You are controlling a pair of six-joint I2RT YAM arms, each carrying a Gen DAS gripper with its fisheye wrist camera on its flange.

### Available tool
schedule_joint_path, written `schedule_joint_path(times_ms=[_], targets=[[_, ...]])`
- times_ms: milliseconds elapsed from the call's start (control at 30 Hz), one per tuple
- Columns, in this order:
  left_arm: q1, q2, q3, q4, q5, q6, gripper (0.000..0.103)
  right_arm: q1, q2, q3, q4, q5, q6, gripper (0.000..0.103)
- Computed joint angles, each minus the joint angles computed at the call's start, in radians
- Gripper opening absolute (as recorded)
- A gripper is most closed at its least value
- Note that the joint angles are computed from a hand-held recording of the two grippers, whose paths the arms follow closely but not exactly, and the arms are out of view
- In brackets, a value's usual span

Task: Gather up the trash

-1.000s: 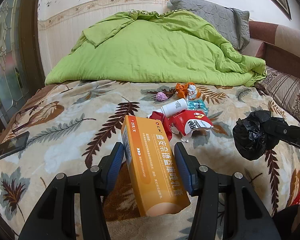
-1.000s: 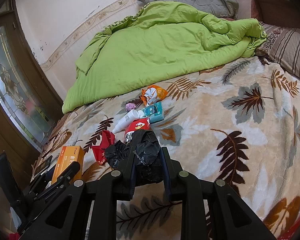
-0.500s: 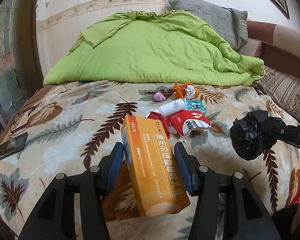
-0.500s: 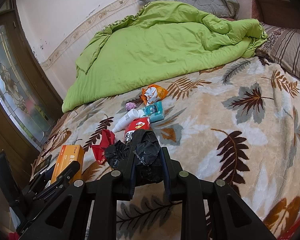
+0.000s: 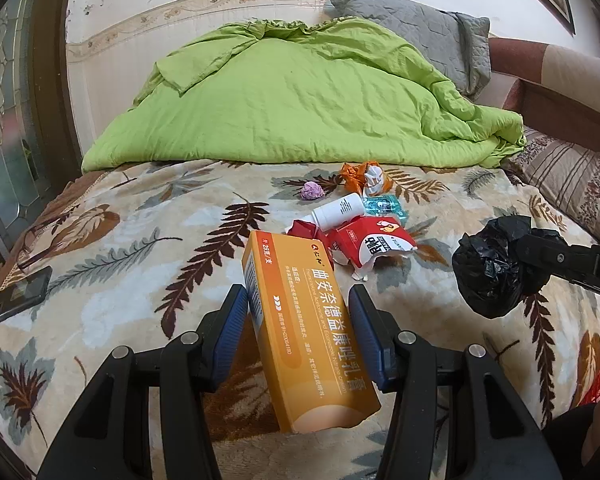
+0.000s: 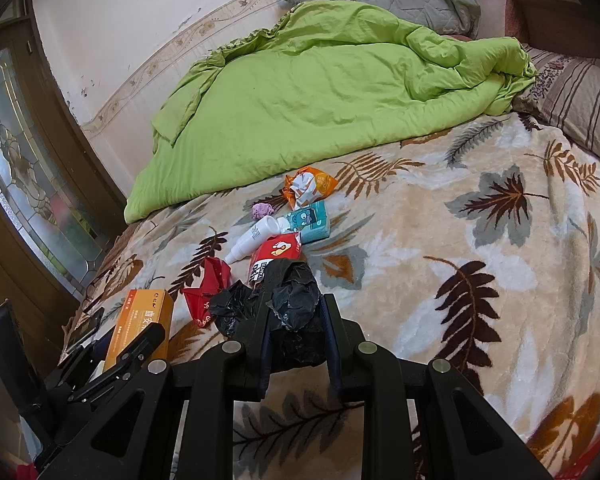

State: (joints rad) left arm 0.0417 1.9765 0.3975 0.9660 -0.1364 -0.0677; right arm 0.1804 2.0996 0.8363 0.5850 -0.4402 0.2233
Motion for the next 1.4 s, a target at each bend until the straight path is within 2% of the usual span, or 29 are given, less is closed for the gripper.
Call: schedule_joint_path(times_ms=[800, 1000, 1133, 1233, 1267, 1400], targets=[[-0.017, 0.03, 0.007, 0.01, 0.014, 0.009, 0.051, -0.024, -0.02, -0.02, -0.009, -0.014, -0.001, 0.024], [-0.022, -0.009, -0.023, -0.003, 0.12, 0.058, 0.051, -0.077, -0.082, -0.082, -0.035, -0.06, -0.011, 0.024], [-0.067, -0.073, -0.051, -0.03, 0.171, 0.083, 0.051, -0.193, -0.187, -0.165, -0.079, -0.12, -0.066, 0.024], [-0.133, -0.138, -0.047, -0.108, 0.216, 0.07, 0.051, -0.318, -0.269, -0.214, -0.134, -0.163, -0.114, 0.024], [-0.174, -0.167, -0.032, -0.165, 0.241, 0.058, 0.051, -0.376, -0.294, -0.225, -0.167, -0.177, -0.139, 0.024], [-0.339, -0.226, 0.022, -0.284, 0.248, 0.045, 0.051, -0.583, -0.352, -0.24, -0.287, -0.202, -0.233, 0.024]])
